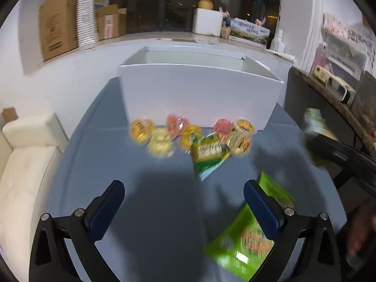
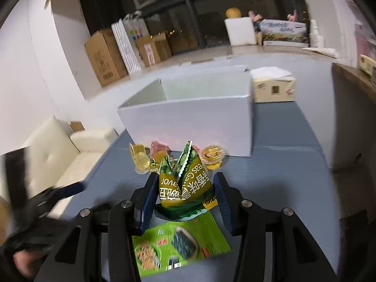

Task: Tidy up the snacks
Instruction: 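Grasp a green garlic-flavour snack bag with the right gripper while the left grasps another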

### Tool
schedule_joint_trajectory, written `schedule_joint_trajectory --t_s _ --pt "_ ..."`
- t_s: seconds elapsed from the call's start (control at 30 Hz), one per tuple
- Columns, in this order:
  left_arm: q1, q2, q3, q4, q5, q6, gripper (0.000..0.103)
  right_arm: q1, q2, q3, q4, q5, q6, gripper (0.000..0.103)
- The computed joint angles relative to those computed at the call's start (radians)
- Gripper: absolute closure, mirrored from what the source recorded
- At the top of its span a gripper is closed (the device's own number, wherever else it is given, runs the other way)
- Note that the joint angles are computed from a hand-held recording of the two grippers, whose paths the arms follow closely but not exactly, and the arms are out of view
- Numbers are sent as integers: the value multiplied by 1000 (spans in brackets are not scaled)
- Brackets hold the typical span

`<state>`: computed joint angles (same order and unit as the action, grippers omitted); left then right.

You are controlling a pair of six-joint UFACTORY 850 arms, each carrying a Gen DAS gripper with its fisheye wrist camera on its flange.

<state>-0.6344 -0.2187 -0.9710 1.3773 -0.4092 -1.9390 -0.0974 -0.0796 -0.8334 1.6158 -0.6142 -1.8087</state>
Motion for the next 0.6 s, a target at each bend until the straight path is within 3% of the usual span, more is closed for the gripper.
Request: schedule_joint_trajectory --t_s 0.07,0.23,0.4,0.47,0.5,0.53,0.6 --pt "26 -53 -54 18 56 7 0 -31 37 31 6 -14 -6 51" --pt "56 -176 -185 -180 35 229 0 -88 77 63 2 -38 4 51" --pt "80 -248 -259 -303 52 346 3 -114 76 65 -6 -41 13 51" --pt "84 -264 -277 -343 46 381 21 -119 75 64 -7 -41 11 51" --pt "92 -264 -275 -369 76 415 43 -120 74 63 -9 -39 12 51" --pt "97 -261 -272 -397 110 445 48 -120 72 61 -10 -39 15 51" --pt "86 -258 -272 -360 89 432 55 -123 70 61 -10 -44 14 51"
